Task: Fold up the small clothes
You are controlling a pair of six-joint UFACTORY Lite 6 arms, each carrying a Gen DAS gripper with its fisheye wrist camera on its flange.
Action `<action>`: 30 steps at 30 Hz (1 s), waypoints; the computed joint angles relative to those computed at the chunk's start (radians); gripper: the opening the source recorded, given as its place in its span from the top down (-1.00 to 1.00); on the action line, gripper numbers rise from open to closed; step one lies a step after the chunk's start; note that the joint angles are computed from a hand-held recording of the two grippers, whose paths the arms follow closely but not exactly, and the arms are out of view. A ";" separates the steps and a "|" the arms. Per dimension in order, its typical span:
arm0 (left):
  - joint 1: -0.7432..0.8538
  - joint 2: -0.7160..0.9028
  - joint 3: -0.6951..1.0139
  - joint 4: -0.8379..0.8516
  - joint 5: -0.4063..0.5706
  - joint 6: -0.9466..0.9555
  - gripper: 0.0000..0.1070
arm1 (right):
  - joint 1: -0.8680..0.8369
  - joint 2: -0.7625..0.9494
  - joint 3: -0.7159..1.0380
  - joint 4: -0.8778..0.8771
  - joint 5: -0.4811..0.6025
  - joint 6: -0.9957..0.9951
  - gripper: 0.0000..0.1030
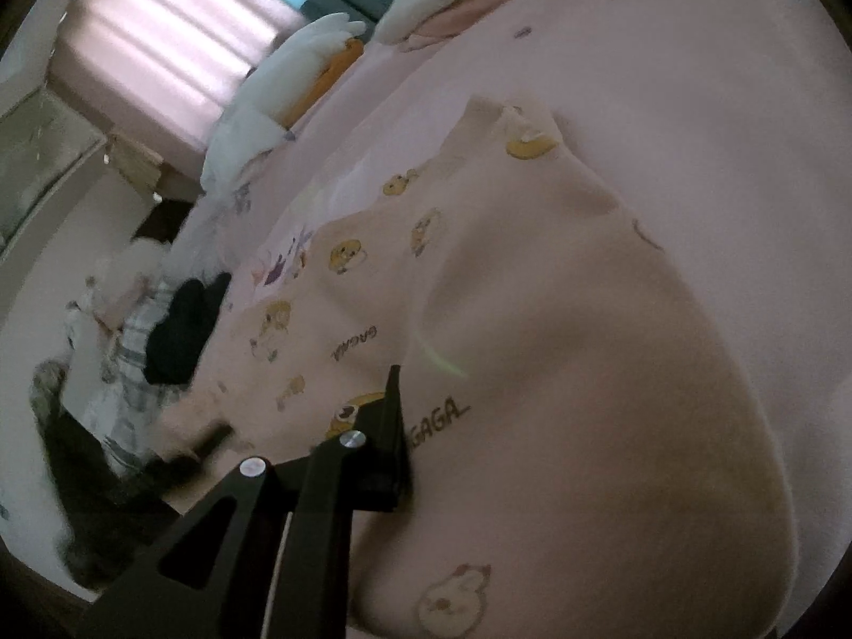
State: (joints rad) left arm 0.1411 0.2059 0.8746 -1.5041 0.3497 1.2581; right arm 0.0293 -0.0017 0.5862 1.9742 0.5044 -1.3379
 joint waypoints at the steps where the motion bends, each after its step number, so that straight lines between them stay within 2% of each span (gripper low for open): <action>1: 0.009 -0.007 -0.017 -0.054 0.011 0.073 0.82 | 0.008 -0.010 -0.012 0.021 -0.010 -0.017 0.83; 3: 0.019 -0.032 -0.035 -0.055 0.019 0.094 0.80 | 0.048 -0.031 -0.014 0.051 -0.071 -0.046 0.82; 5: 0.043 -0.024 -0.013 0.062 0.055 -0.026 0.80 | 0.081 -0.037 -0.007 0.061 -0.121 -0.062 0.82; 8: 0.118 0.000 -0.003 0.106 0.161 -0.075 0.75 | 0.061 -0.026 -0.014 0.064 -0.091 -0.075 0.83; 10: 0.146 -0.002 -0.021 0.089 0.197 -0.044 0.75 | 0.053 -0.025 -0.019 0.068 -0.079 -0.081 0.83; 13: 0.154 -0.052 -0.087 0.047 0.181 0.034 0.75 | 0.061 -0.029 -0.021 0.074 -0.096 -0.091 0.83; 16: 0.142 -0.088 -0.118 0.061 0.142 0.031 0.74 | 0.073 -0.062 -0.042 0.074 -0.123 -0.090 0.83; 20: 0.155 -0.100 -0.133 0.060 0.142 0.021 0.74 | 0.070 -0.134 -0.100 0.050 -0.133 -0.057 0.82; 24: 0.171 -0.127 -0.175 0.021 0.134 0.113 0.74 | 0.061 -0.206 -0.159 0.007 -0.129 -0.015 0.84; 30: 0.202 -0.166 -0.222 0.002 0.134 0.182 0.74 | 0.124 -0.310 -0.212 -0.024 -0.231 0.029 0.84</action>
